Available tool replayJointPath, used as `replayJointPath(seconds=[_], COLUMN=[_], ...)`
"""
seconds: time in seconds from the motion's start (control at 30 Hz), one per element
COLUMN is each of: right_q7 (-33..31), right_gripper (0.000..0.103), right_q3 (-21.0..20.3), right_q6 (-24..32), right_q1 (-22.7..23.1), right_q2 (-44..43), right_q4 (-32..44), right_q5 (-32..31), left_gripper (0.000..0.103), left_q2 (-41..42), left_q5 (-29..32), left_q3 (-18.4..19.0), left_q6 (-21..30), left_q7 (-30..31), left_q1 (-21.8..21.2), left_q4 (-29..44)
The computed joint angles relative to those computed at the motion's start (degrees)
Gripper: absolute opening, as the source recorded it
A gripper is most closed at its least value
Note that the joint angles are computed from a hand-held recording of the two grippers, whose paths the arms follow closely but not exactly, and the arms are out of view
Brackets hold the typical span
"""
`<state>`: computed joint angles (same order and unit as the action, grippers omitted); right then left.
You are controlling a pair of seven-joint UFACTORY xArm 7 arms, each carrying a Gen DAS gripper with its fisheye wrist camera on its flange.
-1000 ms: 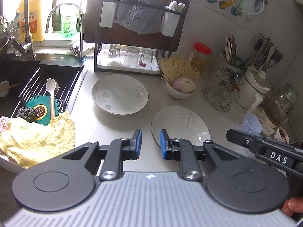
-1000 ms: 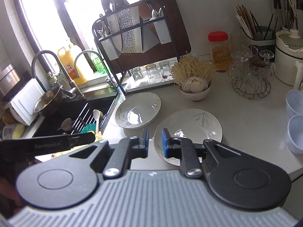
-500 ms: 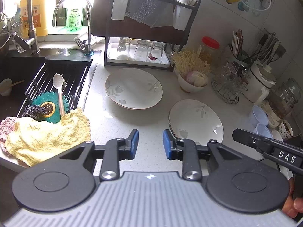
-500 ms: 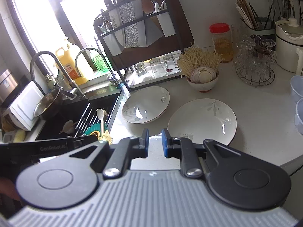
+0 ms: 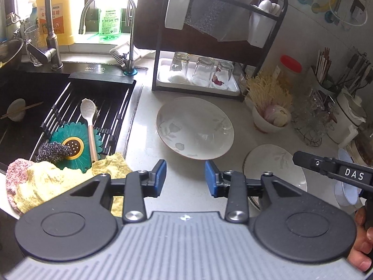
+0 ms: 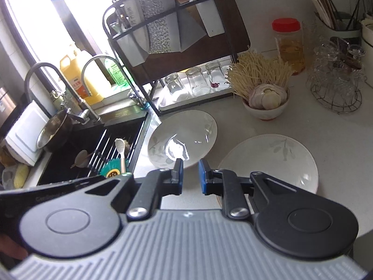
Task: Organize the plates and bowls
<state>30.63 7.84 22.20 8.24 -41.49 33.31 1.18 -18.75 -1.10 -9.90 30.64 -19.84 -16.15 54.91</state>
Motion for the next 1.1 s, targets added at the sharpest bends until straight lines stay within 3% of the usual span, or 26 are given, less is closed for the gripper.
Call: replayJointPath(seconds=[0.17,0.27,0.7,0.73,0.8,1.1], right_q7=[-2.62,-4.62,-10.96,-10.45,-10.36,-16.79], right_gripper=[0.019,0.019,0.019,0.022,0.052,0.053], right_q3=[-2.88,-3.75,-6.05,-5.77,-5.98,-6.17], right_q6=[-3.40,-4.04,-0.21,-0.16,-0.73,-1.03], right_q1=[1.22,1.32,0.14,-0.44,-0.70,-1.08], right_q2=[9.76,14.23,27.42,28.31,29.78,38.14], right_q4=[4.79,7.66,17.05,17.58,18.03,23.39], right_q5=[1.50,2.01,6.61,6.24,7.38,11.69], left_gripper=[0.050,0.050,0.050,0.050,0.050,0.050], left_q2=[5.92,10.27,26.58,27.73,29.92,39.22], left_q5=[3.35,0.39,-1.01,-1.01,-0.37,-0.03], left_q3=[-0.17,1.42,3.15,3.23,3.51,4.55], left_q6=[-1.91,-1.77,3.40,3.82,5.12,8.15], left_q7=[0.01,1.11,2.49,2.90,3.23,1.93], left_q1=[1.58,1.21,2.20,2.24,2.16,2.31], left_q4=[3.76,6.81,20.96,22.05,24.29,33.36])
